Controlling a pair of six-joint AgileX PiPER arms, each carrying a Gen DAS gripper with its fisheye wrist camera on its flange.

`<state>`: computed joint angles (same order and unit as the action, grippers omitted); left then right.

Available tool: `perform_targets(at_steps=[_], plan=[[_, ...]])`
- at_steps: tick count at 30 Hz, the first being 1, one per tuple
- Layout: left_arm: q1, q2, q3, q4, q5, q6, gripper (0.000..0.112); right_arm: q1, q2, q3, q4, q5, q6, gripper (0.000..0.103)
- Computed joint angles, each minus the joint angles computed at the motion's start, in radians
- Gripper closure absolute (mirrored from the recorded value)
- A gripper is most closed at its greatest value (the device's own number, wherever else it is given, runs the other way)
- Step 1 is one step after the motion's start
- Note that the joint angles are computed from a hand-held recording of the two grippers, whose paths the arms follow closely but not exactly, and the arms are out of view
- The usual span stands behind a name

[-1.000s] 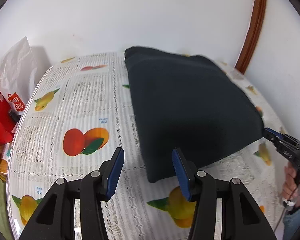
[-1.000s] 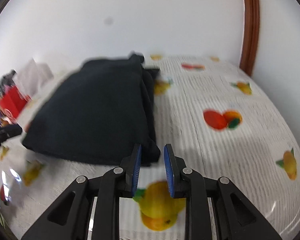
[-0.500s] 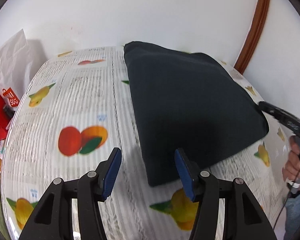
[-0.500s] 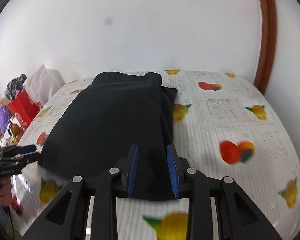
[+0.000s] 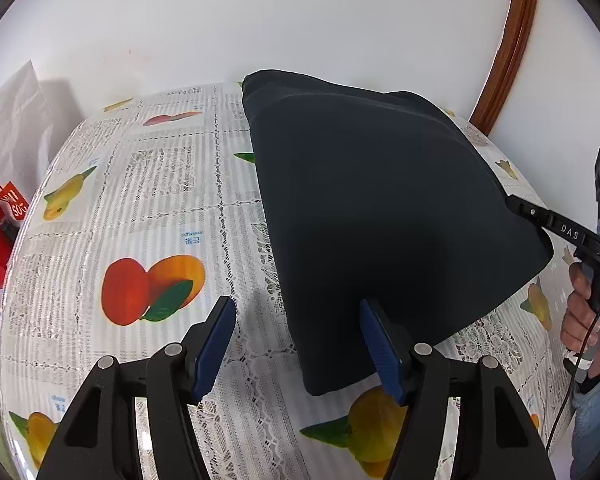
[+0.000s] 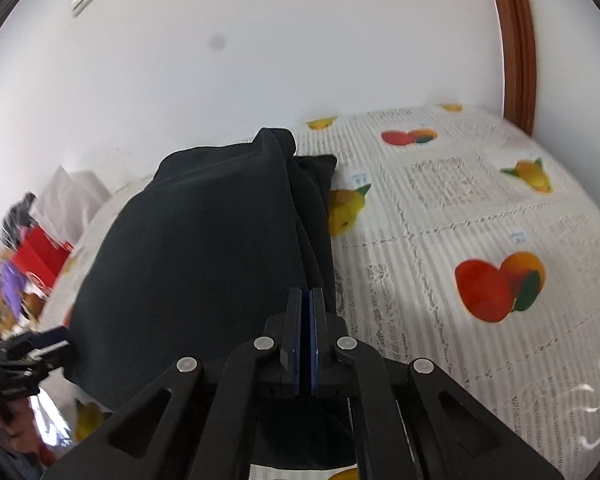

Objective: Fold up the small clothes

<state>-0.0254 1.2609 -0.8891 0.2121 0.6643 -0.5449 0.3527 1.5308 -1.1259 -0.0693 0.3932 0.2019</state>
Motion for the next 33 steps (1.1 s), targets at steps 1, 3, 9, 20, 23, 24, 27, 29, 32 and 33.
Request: perform_targets(at_steps=[1,3,9,20,23,24,27,29,32,33], plan=[[0.001,-0.002,-0.002,-0.004,0.003,0.003,0.049,0.003,-0.002,-0.010,-0.006,0.009,0.010,0.098],[0.006,0.000,-0.011,-0.011,0.011,0.011,0.049,-0.001,-0.002,-0.035,0.045,0.016,-0.032,0.096],[0.021,0.023,-0.049,-0.018,0.018,0.019,0.049,-0.014,0.136,-0.245,0.163,0.120,-0.113,0.068],[0.018,0.052,-0.071,0.007,0.011,0.018,0.047,-0.042,0.186,-0.261,0.282,0.045,-0.210,0.100],[0.018,0.045,-0.072,0.003,0.013,0.021,0.047,-0.065,0.212,-0.280,0.351,0.069,-0.251,0.100],[0.019,0.040,-0.074,0.002,0.017,0.026,0.047,-0.070,0.212,-0.281,0.375,0.072,-0.265,0.100],[0.026,0.020,-0.079,0.028,0.021,0.018,0.048,-0.059,0.203,-0.286,0.332,0.078,-0.223,0.100],[0.052,0.025,-0.093,0.006,0.020,0.047,0.048,-0.032,0.205,-0.306,0.205,0.102,-0.136,0.100],[0.089,0.049,-0.112,-0.017,0.018,0.081,0.048,0.000,0.211,-0.348,0.072,0.149,-0.041,0.099],[0.112,0.063,-0.117,-0.044,0.010,0.110,0.049,0.011,0.216,-0.366,0.012,0.164,0.009,0.097]])
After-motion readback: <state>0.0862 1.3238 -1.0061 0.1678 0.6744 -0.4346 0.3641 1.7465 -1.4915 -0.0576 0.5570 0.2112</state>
